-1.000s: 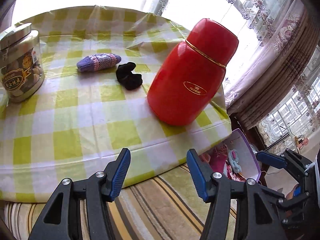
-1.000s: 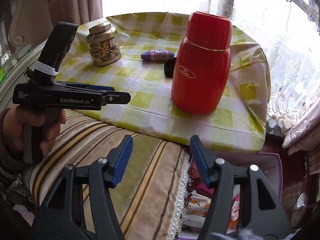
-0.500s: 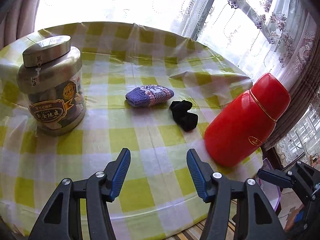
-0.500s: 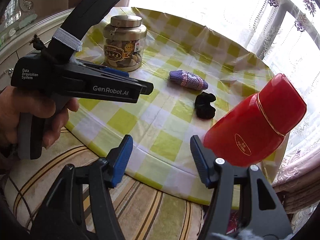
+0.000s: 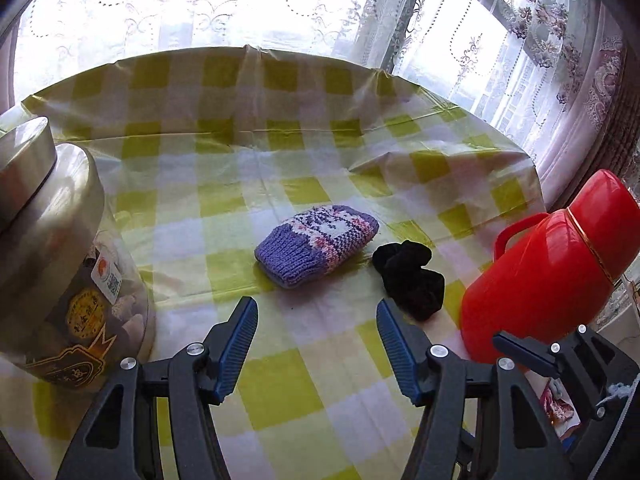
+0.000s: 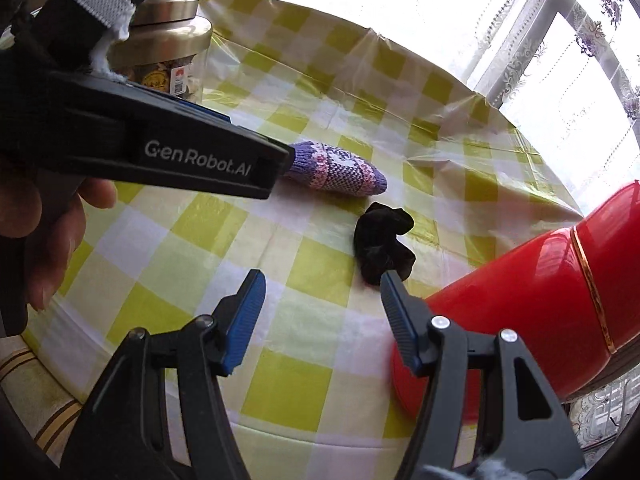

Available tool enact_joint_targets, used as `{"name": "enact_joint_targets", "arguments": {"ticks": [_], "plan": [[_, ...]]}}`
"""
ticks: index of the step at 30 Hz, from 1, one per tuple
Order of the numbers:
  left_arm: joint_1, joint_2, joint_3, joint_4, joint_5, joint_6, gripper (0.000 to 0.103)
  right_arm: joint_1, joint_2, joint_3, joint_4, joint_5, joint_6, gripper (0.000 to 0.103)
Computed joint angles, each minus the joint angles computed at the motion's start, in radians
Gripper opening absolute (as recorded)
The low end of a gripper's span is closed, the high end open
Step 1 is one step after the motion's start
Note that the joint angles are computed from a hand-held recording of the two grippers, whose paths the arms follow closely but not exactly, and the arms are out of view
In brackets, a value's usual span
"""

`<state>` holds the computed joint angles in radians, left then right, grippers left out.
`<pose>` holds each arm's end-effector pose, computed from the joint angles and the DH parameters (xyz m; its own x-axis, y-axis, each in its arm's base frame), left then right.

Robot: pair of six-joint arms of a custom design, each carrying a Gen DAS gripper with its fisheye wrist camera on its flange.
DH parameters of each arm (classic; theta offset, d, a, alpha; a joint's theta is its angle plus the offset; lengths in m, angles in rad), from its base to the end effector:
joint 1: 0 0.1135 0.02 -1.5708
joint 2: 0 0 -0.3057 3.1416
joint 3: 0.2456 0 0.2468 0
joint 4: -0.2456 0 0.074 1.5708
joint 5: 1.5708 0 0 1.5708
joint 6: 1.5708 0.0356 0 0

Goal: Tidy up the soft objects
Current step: 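Move both open tools back to the purple mitten and black sock, then grasp the purple knitted mitten with the left tool while the right tool grasps the black sock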

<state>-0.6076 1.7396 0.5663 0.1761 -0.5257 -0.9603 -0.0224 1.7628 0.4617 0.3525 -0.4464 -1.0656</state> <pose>0.2370 -0.1430 0.1293 -0.6168 -0.4344 -0.6565 -0.4101 0.8892 -0.2030 0.2621 0.0095 0.1126 -0.1907 -0.7853 -0.5891 -0.8229 0.4551 -0.3402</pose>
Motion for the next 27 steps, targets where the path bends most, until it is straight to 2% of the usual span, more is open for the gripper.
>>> {"name": "enact_joint_targets", "arguments": {"ticks": [4, 9, 14, 16, 21, 27], "plan": [[0.092, 0.048, 0.023, 0.051, 0.059, 0.064, 0.069, 0.073, 0.114, 0.026, 0.139, 0.090, 0.092, 0.066], [0.175, 0.133, 0.093, 0.085, 0.128, 0.138, 0.072, 0.139, 0.230, 0.088, 0.234, 0.187, 0.214, 0.070], [0.250, 0.215, 0.146, 0.120, 0.209, 0.217, 0.078, 0.206, 0.320, 0.084, 0.430, 0.328, 0.290, 0.074], [0.278, 0.244, 0.159, 0.137, 0.239, 0.231, 0.078, 0.233, 0.348, 0.106, 0.449, 0.393, 0.329, 0.075], [0.324, 0.286, 0.189, 0.154, 0.292, 0.281, 0.078, 0.270, 0.401, 0.165, 0.453, 0.464, 0.401, 0.075], [0.352, 0.338, 0.219, 0.146, 0.328, 0.296, 0.077, 0.294, 0.452, 0.212, 0.468, 0.512, 0.461, 0.075]]}}
